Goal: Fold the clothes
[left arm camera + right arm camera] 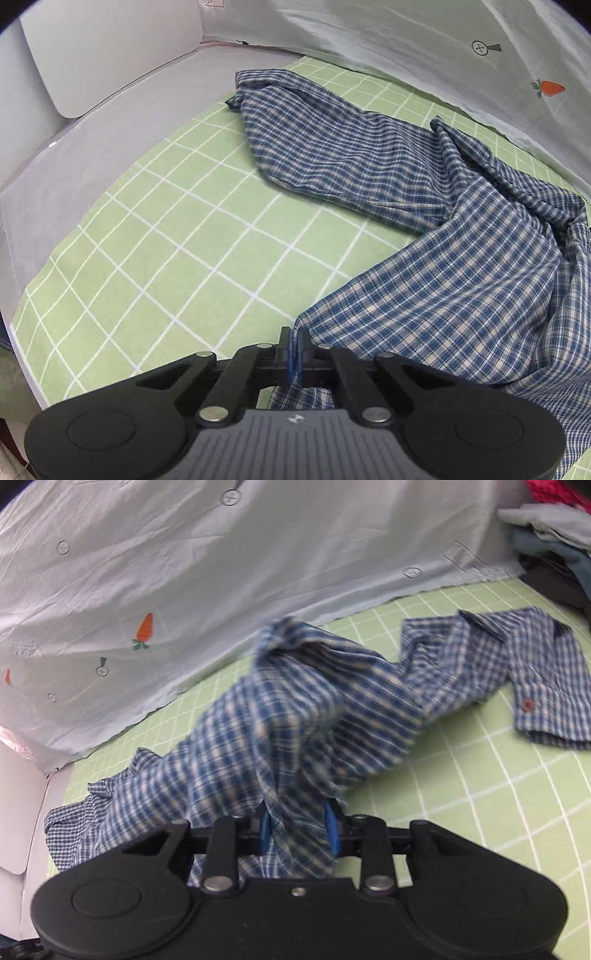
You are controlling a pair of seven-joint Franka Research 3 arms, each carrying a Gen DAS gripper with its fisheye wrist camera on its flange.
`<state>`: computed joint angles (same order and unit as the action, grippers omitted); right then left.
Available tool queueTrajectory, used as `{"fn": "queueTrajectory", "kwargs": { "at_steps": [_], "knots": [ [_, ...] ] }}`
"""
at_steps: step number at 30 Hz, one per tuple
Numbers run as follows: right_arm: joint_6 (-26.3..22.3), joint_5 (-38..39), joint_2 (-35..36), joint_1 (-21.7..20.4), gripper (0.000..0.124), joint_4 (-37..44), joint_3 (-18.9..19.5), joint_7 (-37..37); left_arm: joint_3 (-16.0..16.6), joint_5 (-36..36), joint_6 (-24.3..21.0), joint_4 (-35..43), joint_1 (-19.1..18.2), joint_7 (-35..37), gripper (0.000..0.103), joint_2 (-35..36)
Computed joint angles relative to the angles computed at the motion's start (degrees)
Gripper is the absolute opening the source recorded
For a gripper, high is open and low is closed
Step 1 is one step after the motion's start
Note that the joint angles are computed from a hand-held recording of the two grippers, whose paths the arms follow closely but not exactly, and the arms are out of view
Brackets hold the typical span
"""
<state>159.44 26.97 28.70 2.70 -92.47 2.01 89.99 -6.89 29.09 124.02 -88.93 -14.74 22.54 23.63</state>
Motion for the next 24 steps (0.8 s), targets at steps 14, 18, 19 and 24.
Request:
{"fn": "queueTrajectory", "kwargs": {
  "at_steps": [14, 18, 19, 24],
  "knots": [
    [6.4, -11.56, -8.56, 2.41, 0.031, -15.9, -4.75, 10.95, -0.06, 1.59, -2.04, 1.23, -1.12, 5.26, 0.003, 1.31],
    [2.86, -5.41, -5.39, -1.69, 0.023, -10.74, 0.65, 0.34, -0.09, 1.54, -1.49, 0.75, -1.01, 5.79, 0.003, 1.08],
    [1.7, -5.81, -3.95, -1.2, 0.014, -8.38, 0.47, -1.07, -0.08, 1.38, -1.26, 0.59, -0.92, 5.67, 0.003, 0.99],
    [-2.11, -9.67, 5.58, 2.25, 0.005, 9.09, -0.24, -6.01, -0.08, 0.09, -0.09, -0.18, -0.29, 4.31, 0.003, 0.52]
  ]
}}
